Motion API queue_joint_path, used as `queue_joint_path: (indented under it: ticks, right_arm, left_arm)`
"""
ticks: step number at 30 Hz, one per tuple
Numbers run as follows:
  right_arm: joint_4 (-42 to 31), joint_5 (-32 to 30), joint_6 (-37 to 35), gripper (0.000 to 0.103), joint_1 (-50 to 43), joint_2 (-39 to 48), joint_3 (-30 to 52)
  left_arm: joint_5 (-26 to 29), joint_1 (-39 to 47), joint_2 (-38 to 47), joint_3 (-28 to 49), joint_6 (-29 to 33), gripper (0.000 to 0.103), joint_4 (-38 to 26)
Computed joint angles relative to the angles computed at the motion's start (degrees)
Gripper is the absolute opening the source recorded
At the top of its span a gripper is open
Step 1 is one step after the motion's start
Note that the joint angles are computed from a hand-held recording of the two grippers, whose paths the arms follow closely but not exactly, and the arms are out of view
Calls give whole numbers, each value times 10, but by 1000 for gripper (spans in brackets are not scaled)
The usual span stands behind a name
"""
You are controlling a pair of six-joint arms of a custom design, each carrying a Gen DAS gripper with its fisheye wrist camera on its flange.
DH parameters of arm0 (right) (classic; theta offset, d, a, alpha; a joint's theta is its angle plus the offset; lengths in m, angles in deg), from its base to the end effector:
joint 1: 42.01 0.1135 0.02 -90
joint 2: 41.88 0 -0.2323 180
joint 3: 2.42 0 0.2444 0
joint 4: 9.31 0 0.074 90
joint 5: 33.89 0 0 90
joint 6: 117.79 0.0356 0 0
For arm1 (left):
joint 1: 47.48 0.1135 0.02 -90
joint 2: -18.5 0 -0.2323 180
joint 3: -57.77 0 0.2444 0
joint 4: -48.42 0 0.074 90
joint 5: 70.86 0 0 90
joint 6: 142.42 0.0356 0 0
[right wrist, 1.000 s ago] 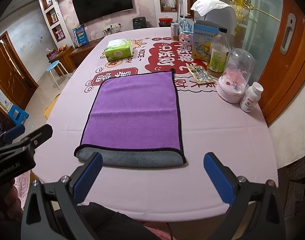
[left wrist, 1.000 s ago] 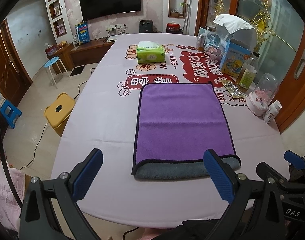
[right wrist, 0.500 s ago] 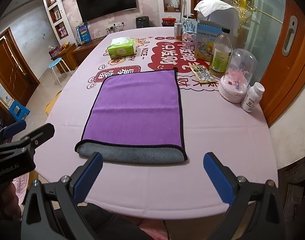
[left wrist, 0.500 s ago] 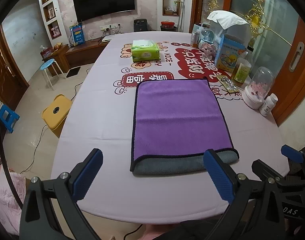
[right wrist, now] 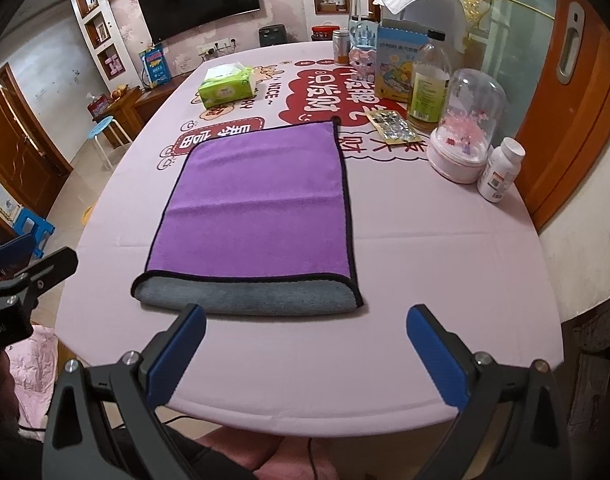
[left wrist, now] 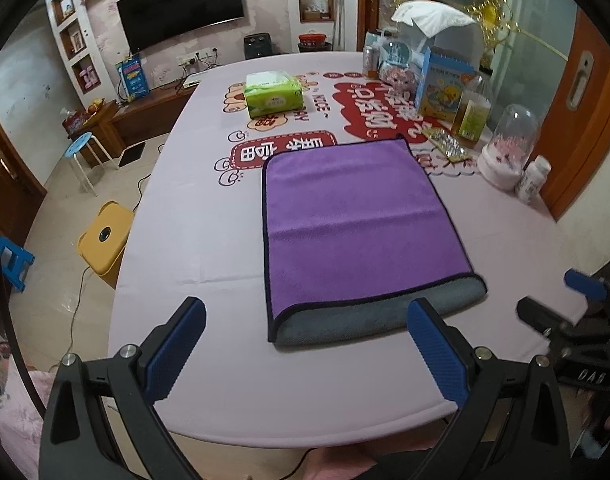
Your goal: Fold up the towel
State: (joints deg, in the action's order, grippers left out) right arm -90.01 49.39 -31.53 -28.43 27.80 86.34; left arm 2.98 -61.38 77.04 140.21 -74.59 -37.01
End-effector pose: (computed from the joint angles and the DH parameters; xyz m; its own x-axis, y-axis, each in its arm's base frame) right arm 0.2151 0.0562 0.3150 -0.8347 -0.2683 -0.4810 -0.3424 0.9368 0.0717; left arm 0.1711 -0.0321 0.3156 -0.8287 -0.1683 -0.5338 -0.2276 0.9726 0.0467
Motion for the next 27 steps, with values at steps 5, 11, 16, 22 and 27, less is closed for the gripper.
queue_joint_path:
  ticks: [5,11,16,22,27]
  right_arm:
    - [37,-30,-37,101,-30,-19,-44]
    - [82,-49,-84,101,-51,-46,-95]
    - [124,-68,-131,101,-68,-61,-134]
    - [167,-101,-164,99,-88,-46,-165]
    - [184,-109,-175,90,-94,-1,-162]
  left_arm:
    - [42,46,-9,-38,47,100,33]
    - [94,105,-13,-88,95,100,70]
    - [141,157,-3,-115,125,100,101]
    - [175,199,24,-144,154,100,142]
    - [201,222,57,-160,176,100,173]
